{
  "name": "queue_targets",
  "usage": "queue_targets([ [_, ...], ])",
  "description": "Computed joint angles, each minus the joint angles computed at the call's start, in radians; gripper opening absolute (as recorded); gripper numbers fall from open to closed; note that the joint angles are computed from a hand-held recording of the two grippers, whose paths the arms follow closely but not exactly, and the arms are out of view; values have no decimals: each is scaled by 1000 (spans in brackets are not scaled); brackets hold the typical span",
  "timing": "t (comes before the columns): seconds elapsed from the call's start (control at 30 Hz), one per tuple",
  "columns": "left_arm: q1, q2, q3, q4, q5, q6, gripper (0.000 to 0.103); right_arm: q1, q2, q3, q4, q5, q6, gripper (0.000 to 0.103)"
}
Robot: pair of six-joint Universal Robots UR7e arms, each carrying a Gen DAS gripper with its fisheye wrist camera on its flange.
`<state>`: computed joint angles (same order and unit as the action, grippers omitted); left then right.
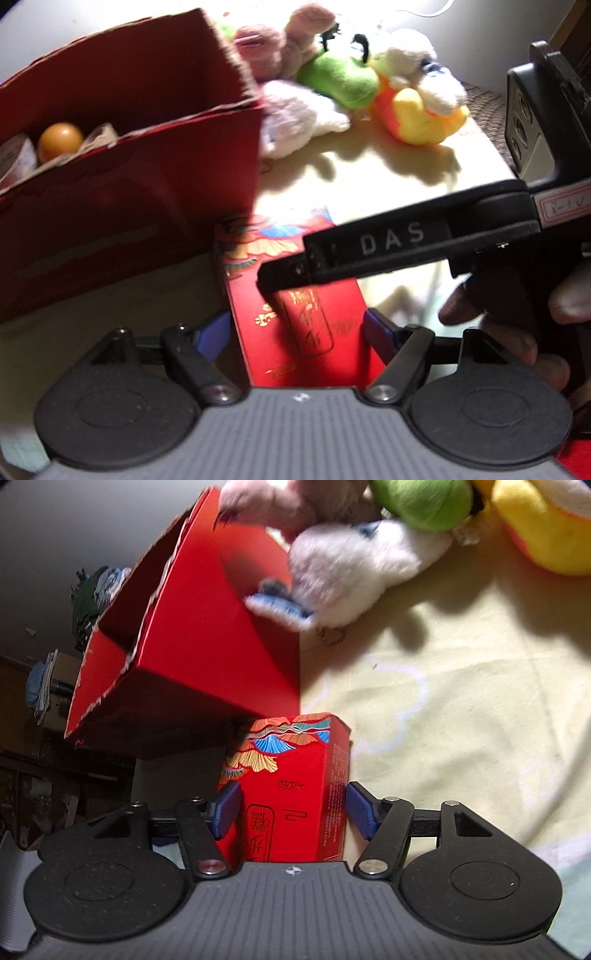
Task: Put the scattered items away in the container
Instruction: 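Grasp the red gift box with the right gripper and lift it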
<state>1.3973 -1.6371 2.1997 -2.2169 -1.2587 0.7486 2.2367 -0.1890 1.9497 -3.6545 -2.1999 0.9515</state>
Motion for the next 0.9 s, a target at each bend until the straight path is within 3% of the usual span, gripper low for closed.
queue_targets([
  [0.3, -50, 2, 42, 1, -59, 63, 70, 51, -38, 116, -69, -125, 131, 62],
  [0.6, -106, -20, 44, 3, -125, 101, 70, 116, -42, 86, -52, -292, 186, 61],
  [0.77, -132, -51, 15, -24, -193, 110, 70, 164, -62, 21, -38, -408, 80, 61],
  [0.9, -130, -59, -32, -68, -236, 117, 70, 168, -48, -80, -109, -446, -147, 61],
])
